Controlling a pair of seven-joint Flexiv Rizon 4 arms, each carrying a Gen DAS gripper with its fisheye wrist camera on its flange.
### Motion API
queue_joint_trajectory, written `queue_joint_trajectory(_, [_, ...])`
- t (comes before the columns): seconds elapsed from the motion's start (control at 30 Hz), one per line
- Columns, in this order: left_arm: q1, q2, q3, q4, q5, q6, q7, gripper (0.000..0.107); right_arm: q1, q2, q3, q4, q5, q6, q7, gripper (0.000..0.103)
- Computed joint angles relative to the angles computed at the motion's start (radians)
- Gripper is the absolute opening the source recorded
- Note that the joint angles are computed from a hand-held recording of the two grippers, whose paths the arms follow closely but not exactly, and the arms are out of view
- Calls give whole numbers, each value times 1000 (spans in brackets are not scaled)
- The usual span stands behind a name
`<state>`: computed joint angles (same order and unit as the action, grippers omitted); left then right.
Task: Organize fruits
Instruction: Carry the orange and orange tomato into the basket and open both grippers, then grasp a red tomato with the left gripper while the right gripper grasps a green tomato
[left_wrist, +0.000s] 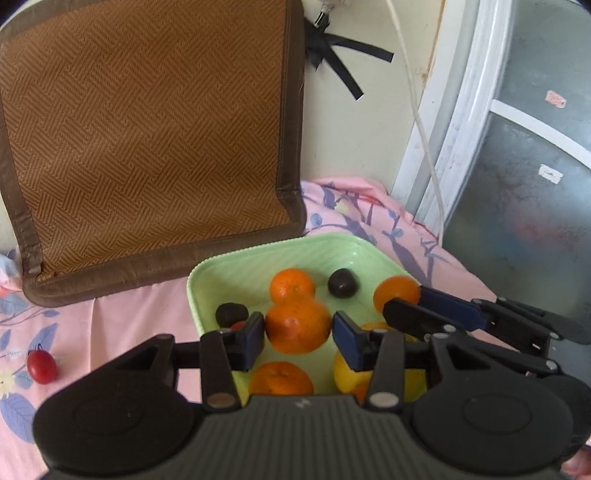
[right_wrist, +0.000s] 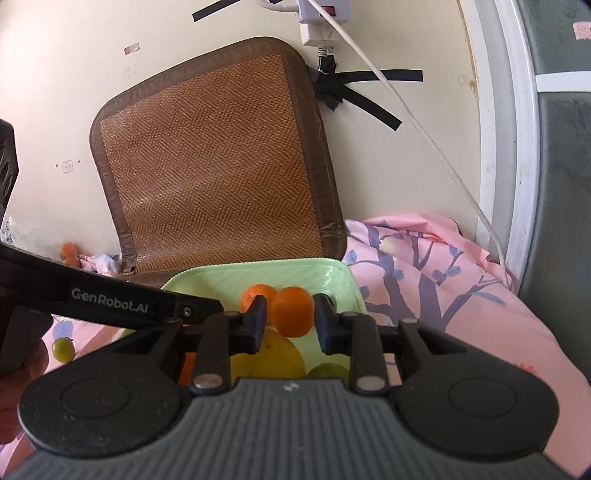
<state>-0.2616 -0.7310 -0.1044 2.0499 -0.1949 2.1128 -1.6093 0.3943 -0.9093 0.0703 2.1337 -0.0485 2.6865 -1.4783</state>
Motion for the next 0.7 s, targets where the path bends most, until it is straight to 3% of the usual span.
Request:
queue_joint_trajectory(0.07, [24,11,-13,20,20,14,-14,50,0,-6,0,-5,8,17,-3,48])
queue_joint_trajectory(0.23, [92,98,-1,156,69,166,-92,52,5,-13,13,1,58,127,3,48])
queue_joint_trajectory(0.3, [98,140,41,229,45,228,-110,52,5,-6,25,17,56,171,21,48])
queue_joint_trajectory(0.4, [85,180,111,313,-54,257,-86,52,8,19,46,67,-19,211,54,47])
queue_joint_trajectory(0.47, [167,182,97,340,-4,248,-124,52,32,34,49,102,-93,221,38,47])
queue_joint_trajectory(0.57, [305,150,47,331,142,211,-182,52,91,56,47,127,-172,149,-25,47])
queue_joint_trajectory(0.7, [351,82,21,279,218,177,-184,52,149,65,55,80,-194,-29,-69,47])
